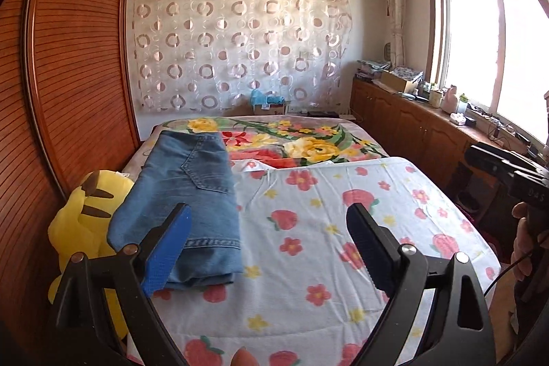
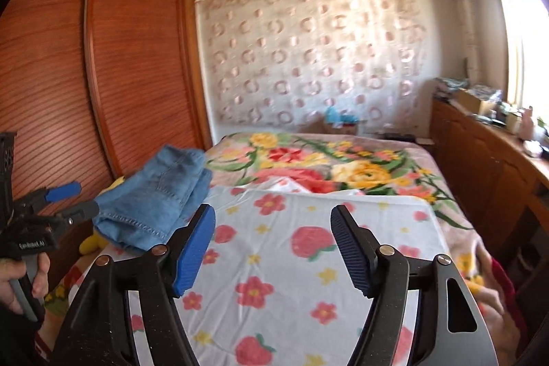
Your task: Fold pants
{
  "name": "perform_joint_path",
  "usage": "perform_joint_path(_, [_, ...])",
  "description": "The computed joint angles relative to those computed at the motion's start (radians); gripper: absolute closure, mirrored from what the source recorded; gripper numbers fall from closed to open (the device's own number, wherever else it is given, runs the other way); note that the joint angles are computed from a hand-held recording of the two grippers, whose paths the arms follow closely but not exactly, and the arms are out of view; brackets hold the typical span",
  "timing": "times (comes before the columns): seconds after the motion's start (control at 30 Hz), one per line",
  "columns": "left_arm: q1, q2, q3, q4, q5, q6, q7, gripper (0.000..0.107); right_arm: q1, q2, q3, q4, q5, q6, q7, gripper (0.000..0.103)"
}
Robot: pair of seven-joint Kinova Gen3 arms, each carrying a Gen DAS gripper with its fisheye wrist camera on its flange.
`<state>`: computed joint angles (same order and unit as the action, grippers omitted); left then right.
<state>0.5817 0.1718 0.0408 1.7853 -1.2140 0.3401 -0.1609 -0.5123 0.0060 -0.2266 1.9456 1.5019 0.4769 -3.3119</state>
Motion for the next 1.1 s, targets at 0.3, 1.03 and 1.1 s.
perform_joint_path(0.3, [0.054, 0.013, 0.044, -0.039, -0.016, 0.087, 0.017, 0.016, -0.068, -0.081, -0.094, 0.084, -0.017, 0.243, -0.1, 0.03])
perform_joint_path(1.03, [0.075, 0.013, 0.065, -0.04, -0.068, 0.108, 0.069, 0.016, -0.097, -0.089, -0.093, 0.092, -0.039, 0.282, -0.111, 0.03])
perform_joint_path(1.1, [0.077, 0.015, 0.067, -0.042, -0.072, 0.115, 0.072, 0.016, -0.089, -0.092, -0.092, 0.096, -0.032, 0.27, -0.114, 0.03])
